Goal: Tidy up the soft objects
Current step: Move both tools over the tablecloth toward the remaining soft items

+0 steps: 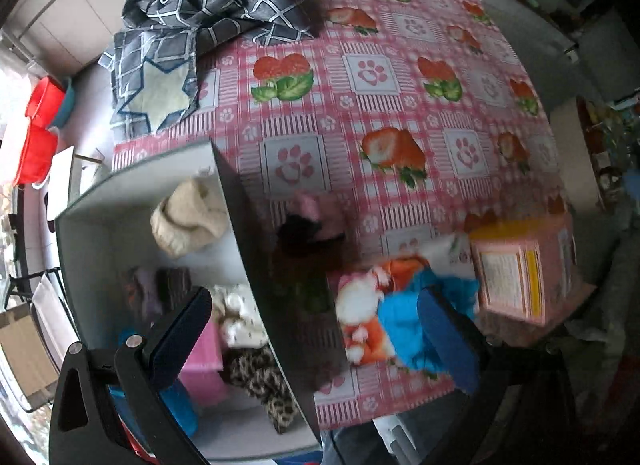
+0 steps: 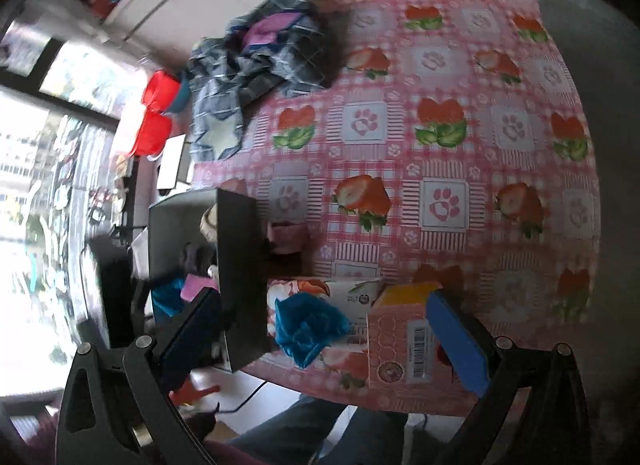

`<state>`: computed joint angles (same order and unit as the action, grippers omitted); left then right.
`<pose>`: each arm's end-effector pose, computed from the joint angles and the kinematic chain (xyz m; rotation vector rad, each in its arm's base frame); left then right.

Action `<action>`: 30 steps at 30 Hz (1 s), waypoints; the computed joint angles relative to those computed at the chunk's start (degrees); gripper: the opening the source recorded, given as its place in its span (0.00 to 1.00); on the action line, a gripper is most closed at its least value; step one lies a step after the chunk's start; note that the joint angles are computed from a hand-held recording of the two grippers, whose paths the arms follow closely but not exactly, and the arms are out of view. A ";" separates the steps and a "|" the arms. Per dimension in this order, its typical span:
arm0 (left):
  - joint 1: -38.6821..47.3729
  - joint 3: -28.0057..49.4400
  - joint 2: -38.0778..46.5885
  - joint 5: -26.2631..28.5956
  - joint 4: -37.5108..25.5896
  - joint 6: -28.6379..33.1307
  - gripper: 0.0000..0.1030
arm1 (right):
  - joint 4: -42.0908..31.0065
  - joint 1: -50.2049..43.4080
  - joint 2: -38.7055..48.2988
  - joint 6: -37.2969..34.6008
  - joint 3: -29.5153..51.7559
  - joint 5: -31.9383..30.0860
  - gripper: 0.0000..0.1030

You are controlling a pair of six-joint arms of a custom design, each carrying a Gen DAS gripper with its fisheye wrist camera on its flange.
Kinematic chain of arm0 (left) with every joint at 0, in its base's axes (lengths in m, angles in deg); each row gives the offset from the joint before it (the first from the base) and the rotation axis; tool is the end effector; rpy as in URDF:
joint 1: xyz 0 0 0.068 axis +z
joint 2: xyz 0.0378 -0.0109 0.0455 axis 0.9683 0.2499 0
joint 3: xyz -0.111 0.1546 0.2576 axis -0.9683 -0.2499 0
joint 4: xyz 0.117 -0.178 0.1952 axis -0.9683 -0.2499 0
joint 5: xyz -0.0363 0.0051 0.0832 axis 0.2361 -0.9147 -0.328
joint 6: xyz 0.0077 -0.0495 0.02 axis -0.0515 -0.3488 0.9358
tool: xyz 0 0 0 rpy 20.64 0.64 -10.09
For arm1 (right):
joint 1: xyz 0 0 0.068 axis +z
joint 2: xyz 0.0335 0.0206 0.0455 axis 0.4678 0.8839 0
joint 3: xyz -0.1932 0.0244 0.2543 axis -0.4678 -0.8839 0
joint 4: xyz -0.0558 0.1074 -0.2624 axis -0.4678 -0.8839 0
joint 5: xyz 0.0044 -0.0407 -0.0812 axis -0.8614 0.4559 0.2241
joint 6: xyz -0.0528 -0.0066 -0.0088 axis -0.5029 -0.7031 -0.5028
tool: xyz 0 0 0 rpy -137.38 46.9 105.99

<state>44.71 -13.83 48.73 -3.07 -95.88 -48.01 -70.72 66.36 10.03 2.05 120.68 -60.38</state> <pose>0.3139 -0.1908 0.2185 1.3018 2.8197 -0.1366 0.1680 0.1346 0.2974 0.8766 2.7057 0.5892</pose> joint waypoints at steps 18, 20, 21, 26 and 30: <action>-8.21 12.43 20.52 -5.00 -3.71 -1.84 1.00 | 17.30 20.41 21.03 -7.31 1.63 5.19 1.00; -8.11 13.10 21.95 -4.95 -4.45 -1.96 1.00 | 20.28 19.55 21.33 -6.26 -0.20 4.35 1.00; -8.13 13.33 22.44 -4.68 -4.75 -1.70 1.00 | 21.57 19.07 21.30 -5.82 -1.26 3.87 1.00; -9.30 13.85 23.68 -4.46 -5.30 -0.73 1.00 | 24.79 18.30 20.98 -3.91 -4.92 2.02 1.00; -10.03 15.10 26.38 -5.25 -6.54 -1.45 1.00 | 26.53 17.95 21.33 -3.63 -6.05 1.09 1.00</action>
<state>34.69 1.27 75.11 -8.32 -102.43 -49.46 -44.19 84.30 31.36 -1.57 114.63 -59.29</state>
